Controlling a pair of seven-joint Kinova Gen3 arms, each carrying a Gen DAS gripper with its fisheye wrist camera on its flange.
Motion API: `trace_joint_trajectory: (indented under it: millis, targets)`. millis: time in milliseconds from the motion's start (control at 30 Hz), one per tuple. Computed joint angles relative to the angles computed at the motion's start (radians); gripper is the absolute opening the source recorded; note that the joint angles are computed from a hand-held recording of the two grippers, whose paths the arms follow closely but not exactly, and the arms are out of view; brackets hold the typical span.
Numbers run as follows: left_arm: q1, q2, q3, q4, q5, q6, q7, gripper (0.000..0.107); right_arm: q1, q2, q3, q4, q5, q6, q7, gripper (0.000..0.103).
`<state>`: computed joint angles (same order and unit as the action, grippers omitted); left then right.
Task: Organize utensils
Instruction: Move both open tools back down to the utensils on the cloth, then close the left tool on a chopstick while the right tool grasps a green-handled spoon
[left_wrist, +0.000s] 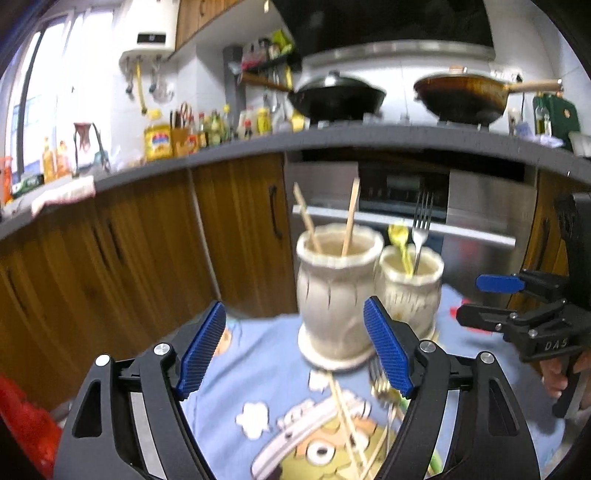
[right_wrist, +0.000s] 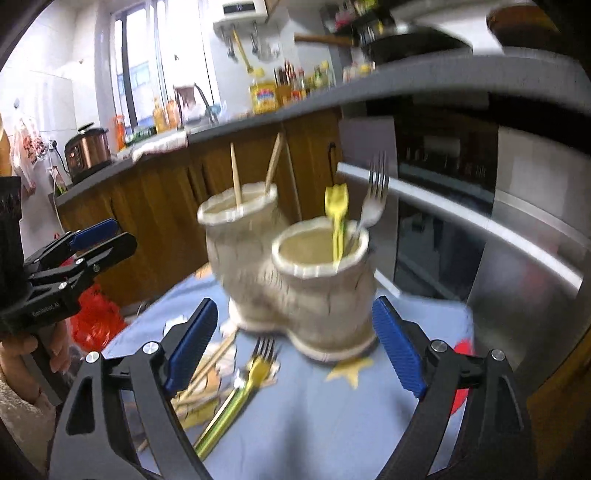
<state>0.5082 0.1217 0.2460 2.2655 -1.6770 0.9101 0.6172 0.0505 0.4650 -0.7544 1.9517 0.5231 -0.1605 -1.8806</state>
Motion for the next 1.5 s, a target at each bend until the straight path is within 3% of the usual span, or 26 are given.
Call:
trace_joint_trajectory:
  millis: [100, 233, 600, 800, 933, 1033, 1167, 1300, 1367, 1500]
  targets:
    - [-0.025, 0.004, -0.011, 0.002, 0.039, -0.080, -0.007, 0.078, -0.028, 0.021, 0.010, -0.014, -0.015, 0.047, 0.014, 0.085]
    - [-0.055, 0.044, -0.035, -0.026, 0.140, -0.180, -0.098, 0.078, -0.064, 0.040, 0.017, -0.027, -0.053, 0.092, 0.073, 0.085]
    - [-0.078, 0.112, -0.126, -0.055, 0.286, -0.359, -0.255, 0.073, -0.167, 0.053, 0.106, -0.069, -0.189, 0.161, 0.217, 0.083]
    - [-0.068, 0.123, -0.153, -0.072, 0.344, -0.402, -0.339, 0.069, -0.151, 0.078, 0.076, -0.098, -0.255, 0.217, 0.298, 0.069]
    - [-0.057, 0.133, -0.175, -0.092, 0.427, -0.417, -0.443, 0.055, -0.167, 0.084, 0.085, -0.108, -0.291, 0.236, 0.346, 0.055]
    - [-0.049, 0.126, -0.195, -0.092, 0.449, -0.441, -0.474, 0.049, -0.135, 0.111, 0.034, -0.135, -0.330, 0.286, 0.403, 0.048]
    - [-0.050, 0.142, -0.200, -0.130, 0.541, -0.444, -0.595, 0.035, -0.175, 0.121, 0.064, -0.163, -0.375, 0.308, 0.443, 0.038]
    - [-0.024, 0.157, -0.244, -0.149, 0.558, -0.460, -0.622, 0.033, -0.164, 0.141, 0.050, -0.190, -0.433, 0.340, 0.490, 0.025]
    - [-0.023, 0.155, -0.270, -0.145, 0.556, -0.496, -0.612, 0.031, -0.157, 0.154, 0.042, -0.207, -0.467, 0.357, 0.510, 0.025]
    - [-0.001, 0.168, -0.289, -0.161, 0.568, -0.479, -0.633, 0.029, -0.185, 0.161, 0.068, -0.230, -0.517, 0.371, 0.545, 0.025]
